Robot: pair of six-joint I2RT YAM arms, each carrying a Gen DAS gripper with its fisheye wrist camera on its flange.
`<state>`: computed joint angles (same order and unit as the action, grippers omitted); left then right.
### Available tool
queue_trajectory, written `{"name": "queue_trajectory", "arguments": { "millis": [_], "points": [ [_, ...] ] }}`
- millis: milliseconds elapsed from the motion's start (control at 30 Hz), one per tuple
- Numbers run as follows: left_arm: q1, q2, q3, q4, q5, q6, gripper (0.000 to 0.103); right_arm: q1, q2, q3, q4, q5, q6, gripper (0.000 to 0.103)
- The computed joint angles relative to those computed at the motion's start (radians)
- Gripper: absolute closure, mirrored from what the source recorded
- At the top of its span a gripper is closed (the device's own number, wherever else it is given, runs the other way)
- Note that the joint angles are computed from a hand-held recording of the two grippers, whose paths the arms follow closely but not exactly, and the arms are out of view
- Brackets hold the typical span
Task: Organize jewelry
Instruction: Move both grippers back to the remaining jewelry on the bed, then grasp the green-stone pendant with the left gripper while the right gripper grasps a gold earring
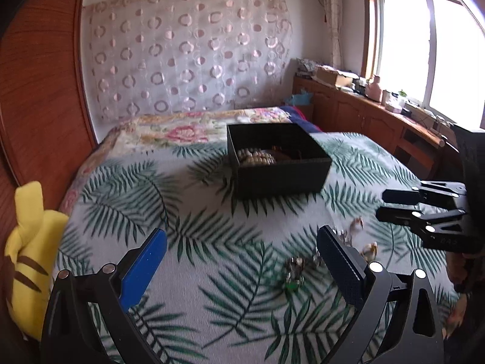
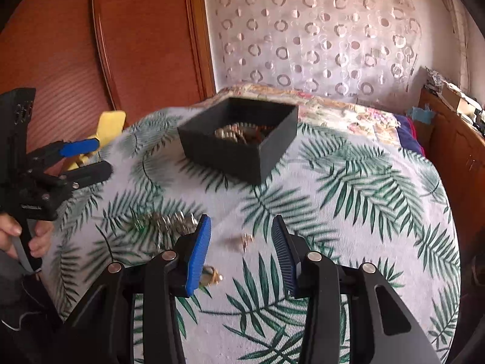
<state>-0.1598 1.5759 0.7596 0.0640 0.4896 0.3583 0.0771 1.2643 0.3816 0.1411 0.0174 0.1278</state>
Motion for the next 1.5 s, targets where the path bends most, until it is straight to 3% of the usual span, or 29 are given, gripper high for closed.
{"name": "queue_trajectory", "arguments": {
  "millis": [100, 500, 600, 667, 733, 800, 1200, 1500],
  "points": [
    [0.019, 0.018, 0.014, -0.048, 0.047, 0.029, 0.007, 0.008, 0.075, 0.014, 0.021, 0.007, -0.002, 0.063],
    [0.055, 0.003, -0.035, -0.045, 0.074, 0.079, 0.009, 0.024, 0.241, 0.11, -0.011, 0.03, -0.02, 0.069],
    [0.063, 0.002, -0.038, -0.064, 0.083, 0.097, 0.026, 0.046, 0.253, 0.117, -0.013, 0.069, -0.027, 0.074],
    [0.058, 0.008, -0.03, -0.081, 0.077, 0.106, 0.039, 0.045, 0.254, 0.12, -0.015, 0.067, -0.025, 0.086],
    [0.053, 0.01, -0.032, -0.088, 0.074, 0.111, 0.05, 0.038, 0.248, 0.115, -0.014, 0.058, -0.029, 0.086],
    [0.045, 0.017, -0.031, -0.092, 0.069, 0.113, 0.055, 0.029, 0.24, 0.109, -0.013, 0.041, -0.03, 0.086],
    [-0.004, 0.058, -0.002, -0.145, 0.044, 0.135, 0.072, 0.02, 0.063, 0.007, -0.028, 0.015, -0.01, 0.086],
    [-0.104, 0.078, 0.006, -0.143, -0.048, 0.131, 0.076, 0.094, -0.052, -0.033, -0.066, 0.048, 0.026, 0.086]
  ]
}}
